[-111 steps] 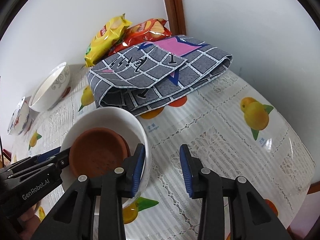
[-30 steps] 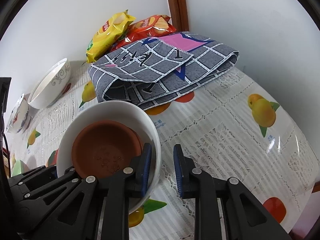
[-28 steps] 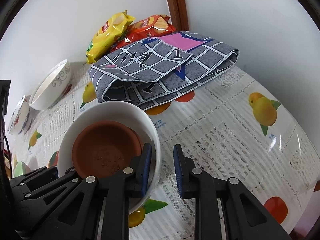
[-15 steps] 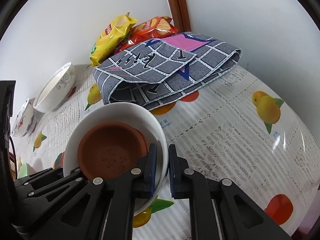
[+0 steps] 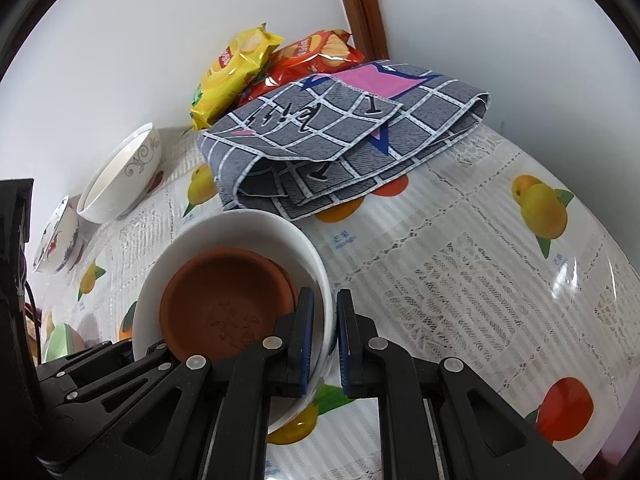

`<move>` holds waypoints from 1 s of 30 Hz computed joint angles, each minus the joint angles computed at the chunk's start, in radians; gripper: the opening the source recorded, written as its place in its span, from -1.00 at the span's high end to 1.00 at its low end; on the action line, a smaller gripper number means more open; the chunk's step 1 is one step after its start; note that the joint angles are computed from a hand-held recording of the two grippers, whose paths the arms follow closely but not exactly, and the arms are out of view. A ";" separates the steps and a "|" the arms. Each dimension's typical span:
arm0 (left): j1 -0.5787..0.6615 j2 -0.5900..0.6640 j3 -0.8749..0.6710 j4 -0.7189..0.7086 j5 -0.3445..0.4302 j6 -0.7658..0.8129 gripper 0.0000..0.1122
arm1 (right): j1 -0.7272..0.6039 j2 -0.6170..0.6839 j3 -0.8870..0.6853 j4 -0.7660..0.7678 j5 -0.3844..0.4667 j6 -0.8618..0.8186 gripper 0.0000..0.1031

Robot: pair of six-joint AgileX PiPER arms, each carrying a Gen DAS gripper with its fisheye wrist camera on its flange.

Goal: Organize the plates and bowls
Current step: 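Lift the white bowl with both grippers and carry it toward the green plates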

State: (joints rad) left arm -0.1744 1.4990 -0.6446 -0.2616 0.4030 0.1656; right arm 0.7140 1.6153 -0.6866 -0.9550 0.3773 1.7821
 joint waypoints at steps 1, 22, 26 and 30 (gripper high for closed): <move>0.010 -0.008 0.002 -0.002 0.005 0.005 0.74 | 0.009 -0.002 -0.004 -0.002 0.006 0.003 0.80; 0.194 -0.089 0.069 -0.042 0.044 0.123 0.75 | 0.106 0.042 -0.097 0.118 0.019 -0.096 0.84; 0.199 -0.067 0.081 -0.081 0.019 0.166 0.75 | 0.086 0.061 -0.098 0.171 -0.003 -0.156 0.84; 0.188 -0.062 0.080 -0.070 0.005 0.162 0.74 | 0.087 0.066 -0.102 0.175 0.005 -0.171 0.84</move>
